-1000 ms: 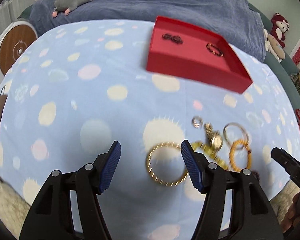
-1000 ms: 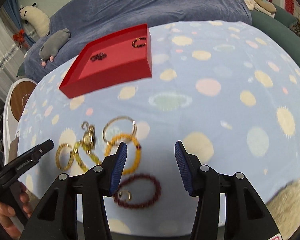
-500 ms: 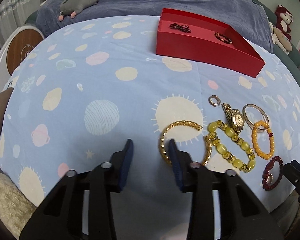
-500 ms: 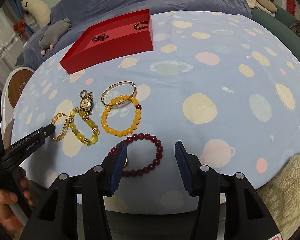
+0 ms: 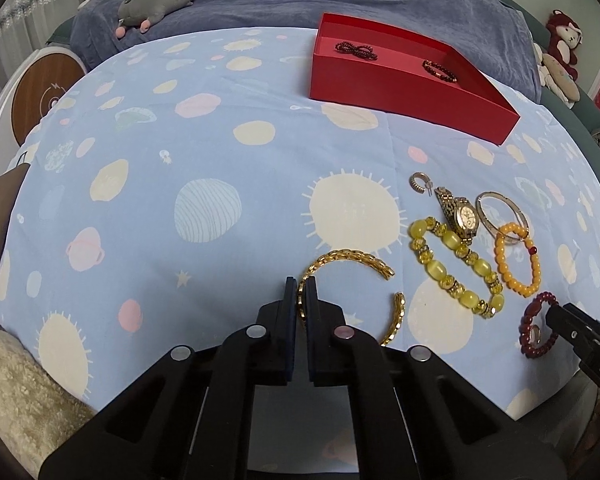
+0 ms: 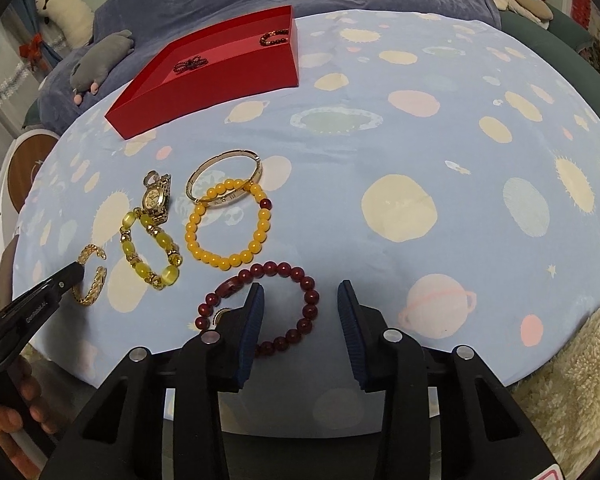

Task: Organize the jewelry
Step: 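Grasp the gold twisted bangle with the left tool while the right tool grasps the dark red bead bracelet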

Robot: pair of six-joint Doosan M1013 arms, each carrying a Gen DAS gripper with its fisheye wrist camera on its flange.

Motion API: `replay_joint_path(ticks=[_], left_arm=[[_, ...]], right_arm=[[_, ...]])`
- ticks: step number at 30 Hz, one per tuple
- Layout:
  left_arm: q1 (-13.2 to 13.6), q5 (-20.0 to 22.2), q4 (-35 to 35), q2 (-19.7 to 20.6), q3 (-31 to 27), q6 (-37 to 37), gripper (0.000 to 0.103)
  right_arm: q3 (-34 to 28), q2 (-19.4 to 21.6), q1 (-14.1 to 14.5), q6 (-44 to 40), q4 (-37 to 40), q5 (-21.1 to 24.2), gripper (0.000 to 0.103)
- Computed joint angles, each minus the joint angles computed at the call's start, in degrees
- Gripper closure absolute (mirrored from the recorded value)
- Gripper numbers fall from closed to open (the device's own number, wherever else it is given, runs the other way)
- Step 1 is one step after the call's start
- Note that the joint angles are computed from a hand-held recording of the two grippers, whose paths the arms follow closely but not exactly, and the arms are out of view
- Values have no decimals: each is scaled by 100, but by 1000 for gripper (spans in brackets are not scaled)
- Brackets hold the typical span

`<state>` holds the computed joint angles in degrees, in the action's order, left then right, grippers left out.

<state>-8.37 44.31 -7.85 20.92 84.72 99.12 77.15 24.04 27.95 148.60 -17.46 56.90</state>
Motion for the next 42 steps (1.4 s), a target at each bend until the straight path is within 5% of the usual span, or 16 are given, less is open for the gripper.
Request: replay_joint_path(ticks=[5, 12, 42], left_arm=[[-6, -46, 107, -56, 83, 21, 99], [-17, -117, 214, -125, 184, 27, 99], [87, 117, -221, -255, 87, 298, 99]], right_arm=[[-91, 75, 50, -161, -154, 117, 71], [-58, 49, 33, -177, -88, 93, 95], [95, -295, -16, 264, -248, -551, 95]])
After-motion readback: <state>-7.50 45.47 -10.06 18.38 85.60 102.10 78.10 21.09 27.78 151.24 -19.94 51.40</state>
